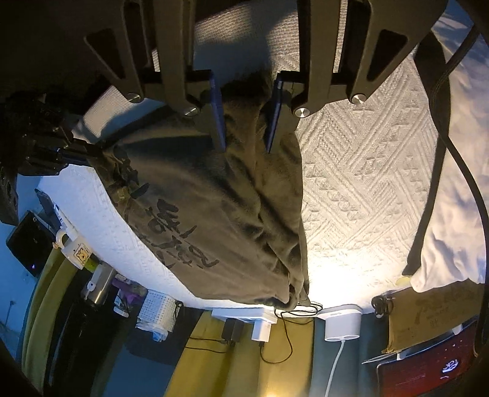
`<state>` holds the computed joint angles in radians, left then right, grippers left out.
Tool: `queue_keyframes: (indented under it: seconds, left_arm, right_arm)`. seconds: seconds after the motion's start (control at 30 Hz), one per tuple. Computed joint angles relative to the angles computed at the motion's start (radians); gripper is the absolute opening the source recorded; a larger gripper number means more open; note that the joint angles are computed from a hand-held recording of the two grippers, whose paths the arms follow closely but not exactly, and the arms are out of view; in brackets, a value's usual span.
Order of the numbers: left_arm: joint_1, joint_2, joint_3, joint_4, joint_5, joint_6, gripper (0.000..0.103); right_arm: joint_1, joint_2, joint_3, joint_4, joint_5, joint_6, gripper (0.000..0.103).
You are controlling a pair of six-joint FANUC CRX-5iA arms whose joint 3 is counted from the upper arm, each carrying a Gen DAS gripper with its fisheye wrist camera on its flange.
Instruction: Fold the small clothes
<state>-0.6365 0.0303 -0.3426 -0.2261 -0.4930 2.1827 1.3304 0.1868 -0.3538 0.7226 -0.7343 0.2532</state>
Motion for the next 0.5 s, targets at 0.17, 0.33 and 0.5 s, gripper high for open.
queue_keyframes:
  seconds: [0.17,0.33,0.5]
  left_arm:
    - [0.002,-0.017,-0.013,-0.003,-0.006,-0.002,0.021]
    - [0.003,-0.017,-0.02,0.001,-0.011,-0.001,0.021]
    - [0.017,-0.026,-0.031,0.067,-0.024,-0.083,0.021]
  right_arm:
    - [0.023,0.003,0.01,-0.003,-0.027,0.026,0.007]
    - [0.024,-0.002,0.003,-0.01,-0.028,0.023,0.007]
    - [0.02,-0.015,-0.008,-0.024,-0.031,-0.001,0.007]
